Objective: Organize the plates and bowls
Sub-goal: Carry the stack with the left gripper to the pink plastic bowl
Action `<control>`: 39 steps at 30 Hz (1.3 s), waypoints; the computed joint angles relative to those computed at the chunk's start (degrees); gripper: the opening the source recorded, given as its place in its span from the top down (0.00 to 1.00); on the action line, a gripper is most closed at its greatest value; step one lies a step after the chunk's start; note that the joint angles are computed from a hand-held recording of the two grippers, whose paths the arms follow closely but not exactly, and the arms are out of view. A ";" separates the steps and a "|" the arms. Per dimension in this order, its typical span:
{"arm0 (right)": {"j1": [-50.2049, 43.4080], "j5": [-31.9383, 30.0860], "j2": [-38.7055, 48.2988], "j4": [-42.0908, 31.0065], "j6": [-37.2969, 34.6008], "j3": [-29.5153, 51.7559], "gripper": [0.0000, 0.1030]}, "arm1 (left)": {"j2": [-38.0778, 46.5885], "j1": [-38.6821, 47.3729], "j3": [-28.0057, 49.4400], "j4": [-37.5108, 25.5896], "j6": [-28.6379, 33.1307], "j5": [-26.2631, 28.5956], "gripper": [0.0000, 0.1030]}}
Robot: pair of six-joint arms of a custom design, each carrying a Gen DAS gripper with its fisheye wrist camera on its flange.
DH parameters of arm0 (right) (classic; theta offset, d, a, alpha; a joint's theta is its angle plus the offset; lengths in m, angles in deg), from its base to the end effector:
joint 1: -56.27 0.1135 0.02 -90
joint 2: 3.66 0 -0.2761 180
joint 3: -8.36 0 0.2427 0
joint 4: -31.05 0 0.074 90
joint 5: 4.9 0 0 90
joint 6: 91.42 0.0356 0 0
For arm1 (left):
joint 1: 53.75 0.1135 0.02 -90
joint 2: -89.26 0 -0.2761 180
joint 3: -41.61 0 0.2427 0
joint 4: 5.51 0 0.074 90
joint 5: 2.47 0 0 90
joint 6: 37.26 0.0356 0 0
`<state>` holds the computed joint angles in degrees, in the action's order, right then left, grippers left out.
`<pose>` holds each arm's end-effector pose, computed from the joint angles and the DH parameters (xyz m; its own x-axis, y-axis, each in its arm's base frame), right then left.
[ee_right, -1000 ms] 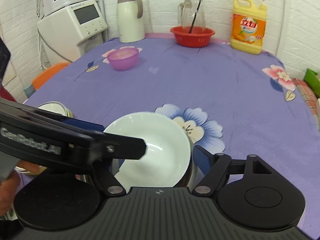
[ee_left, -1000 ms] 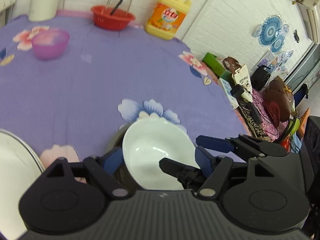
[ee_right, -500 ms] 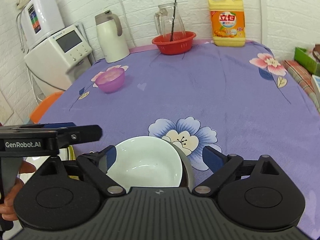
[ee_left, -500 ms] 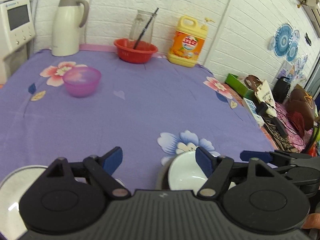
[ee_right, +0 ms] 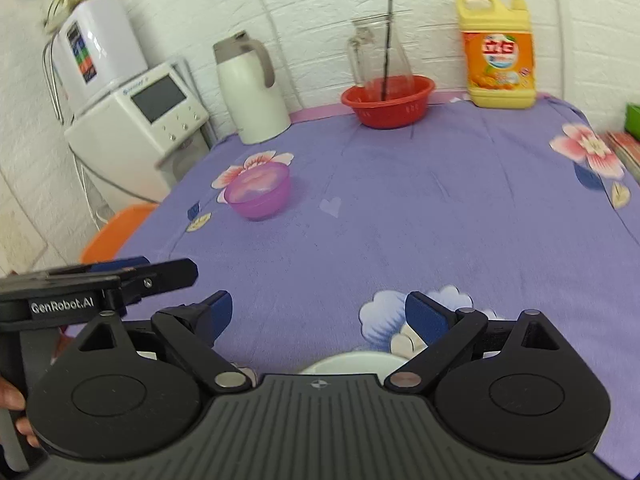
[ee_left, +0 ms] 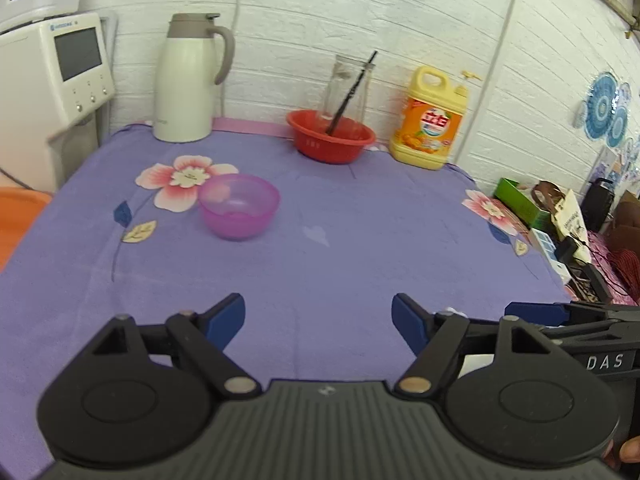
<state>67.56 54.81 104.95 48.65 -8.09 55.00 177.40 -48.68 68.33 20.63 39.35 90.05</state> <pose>0.2878 0.0758 0.0877 -0.6204 -0.2261 -0.7510 -0.5987 0.7550 0.2673 0.2159 0.0176 0.1130 -0.5475 -0.2808 -0.7883 -0.1843 0.9593 -0.2138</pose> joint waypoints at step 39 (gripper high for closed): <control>20.20 19.65 30.52 -30.62 -7.01 55.24 0.00 | 45.15 21.68 61.29 -27.38 4.96 17.34 0.27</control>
<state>87.76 74.46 135.47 18.03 -15.10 110.24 222.54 -27.00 129.62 -6.76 44.31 107.39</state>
